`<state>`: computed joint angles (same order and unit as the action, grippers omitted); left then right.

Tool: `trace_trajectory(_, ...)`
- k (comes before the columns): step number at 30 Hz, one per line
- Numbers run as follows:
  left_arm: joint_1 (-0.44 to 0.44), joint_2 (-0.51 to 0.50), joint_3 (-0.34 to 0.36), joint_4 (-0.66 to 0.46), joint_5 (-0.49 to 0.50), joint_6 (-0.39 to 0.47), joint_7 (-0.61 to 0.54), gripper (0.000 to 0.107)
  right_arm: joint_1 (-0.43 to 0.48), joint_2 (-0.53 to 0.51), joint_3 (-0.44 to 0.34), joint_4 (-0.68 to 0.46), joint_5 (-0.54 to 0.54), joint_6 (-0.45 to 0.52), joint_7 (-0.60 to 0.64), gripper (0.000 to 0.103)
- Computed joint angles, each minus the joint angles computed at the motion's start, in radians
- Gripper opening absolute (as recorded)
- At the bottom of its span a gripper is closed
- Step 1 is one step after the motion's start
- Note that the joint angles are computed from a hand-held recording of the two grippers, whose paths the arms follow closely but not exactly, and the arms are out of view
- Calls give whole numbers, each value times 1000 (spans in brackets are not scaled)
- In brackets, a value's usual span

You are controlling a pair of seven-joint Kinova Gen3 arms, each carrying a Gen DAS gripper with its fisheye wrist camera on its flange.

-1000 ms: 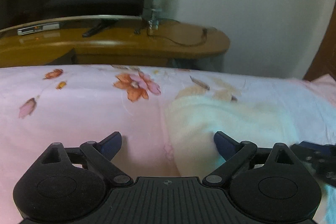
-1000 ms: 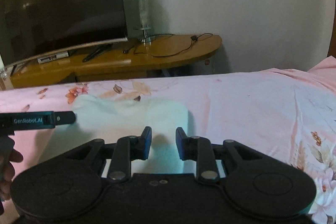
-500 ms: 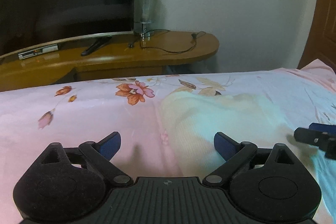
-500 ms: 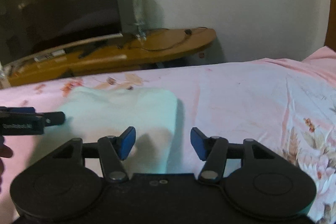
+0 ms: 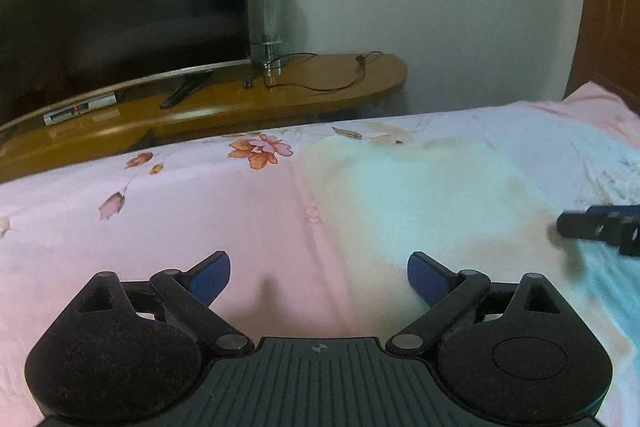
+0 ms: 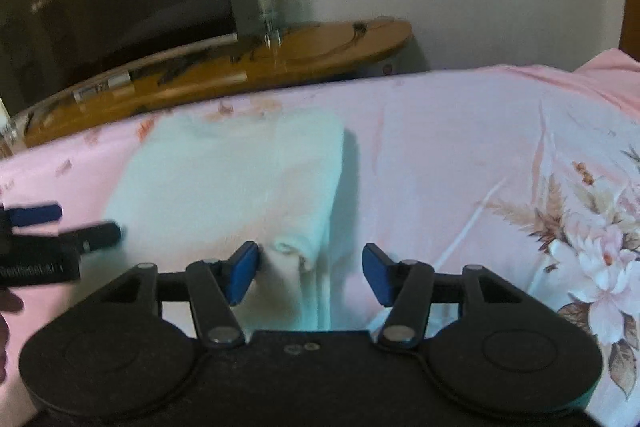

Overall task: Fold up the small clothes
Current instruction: 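Move both open grippers along the folded sweater edge to adjust it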

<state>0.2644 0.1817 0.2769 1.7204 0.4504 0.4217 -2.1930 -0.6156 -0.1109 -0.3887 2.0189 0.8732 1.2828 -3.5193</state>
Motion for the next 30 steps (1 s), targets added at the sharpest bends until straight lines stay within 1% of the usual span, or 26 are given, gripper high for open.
trace_trajectory(1,-40,2,22,-10,41,39,-31,95,8,-23,-24,16,15,1,-21,57)
trace_trajectory(2,-61,3,28,-12,75,61,-70,95,34,-55,-54,35,20,-13,-39,57)
trace_trajectory(3,-63,4,21,-13,94,74,-98,95,72,-93,-81,60,17,-43,-59,57)
trace_trajectory(4,-53,8,1,-23,100,98,-111,95,103,-135,-89,86,4,-84,-81,58)
trace_trajectory(5,-61,17,-6,-38,122,139,-126,95,122,-177,-79,113,-16,-125,-109,59)
trace_trajectory(6,-88,32,7,-54,154,180,-139,94,122,-214,-56,141,-31,-165,-140,59)
trace_trajectory(7,-129,53,37,-72,187,220,-140,94,107,-247,-22,172,-33,-206,-180,59)
trace_trajectory(8,-152,72,50,-92,205,261,-132,94,92,-277,7,204,-28,-247,-220,59)
trace_trajectory(10,-153,107,27,-135,241,342,-120,94,23,-335,98,267,-3,-328,-302,59)
trace_trajectory(11,-165,127,28,-152,264,383,-117,90,5,-362,132,295,5,-369,-342,59)
trace_trajectory(12,-189,153,48,-174,276,424,-100,77,6,-382,149,322,14,-409,-383,59)
trace_trajectory(13,-196,174,49,-193,280,464,-82,71,16,-397,156,348,33,-450,-424,61)
trace_trajectory(14,-187,194,32,-214,289,500,-62,64,9,-409,178,376,66,-491,-462,61)
trace_trajectory(15,-165,209,-1,-227,308,524,-57,63,-14,-421,219,397,95,-531,-483,61)
trace_trajectory(16,-158,223,-14,-236,323,540,-53,63,-29,-425,259,413,115,-572,-488,61)
trace_trajectory(18,-166,244,-9,-239,346,556,-47,63,-15,-419,306,427,133,-653,-450,61)
trace_trajectory(20,-167,258,-4,-240,364,554,-50,64,25,-401,333,427,116,-735,-381,61)
trace_trajectory(21,-163,262,-3,-243,365,551,-49,64,47,-397,338,433,118,-775,-366,61)
trace_trajectory(23,-157,268,0,-243,372,540,-47,64,102,-387,346,437,97,-854,-293,61)
trace_trajectory(24,-156,274,1,-244,376,532,-48,64,122,-376,350,432,80,-875,-253,61)
trace_trajectory(26,-152,277,4,-240,380,517,-46,64,129,-345,355,407,40,-869,-171,61)
trace_trajectory(28,-144,275,1,-252,368,513,-28,63,85,-317,381,368,9,-826,-90,61)
trace_trajectory(30,-124,270,-3,-257,348,492,-4,63,78,-266,379,320,-18,-785,-9,59)
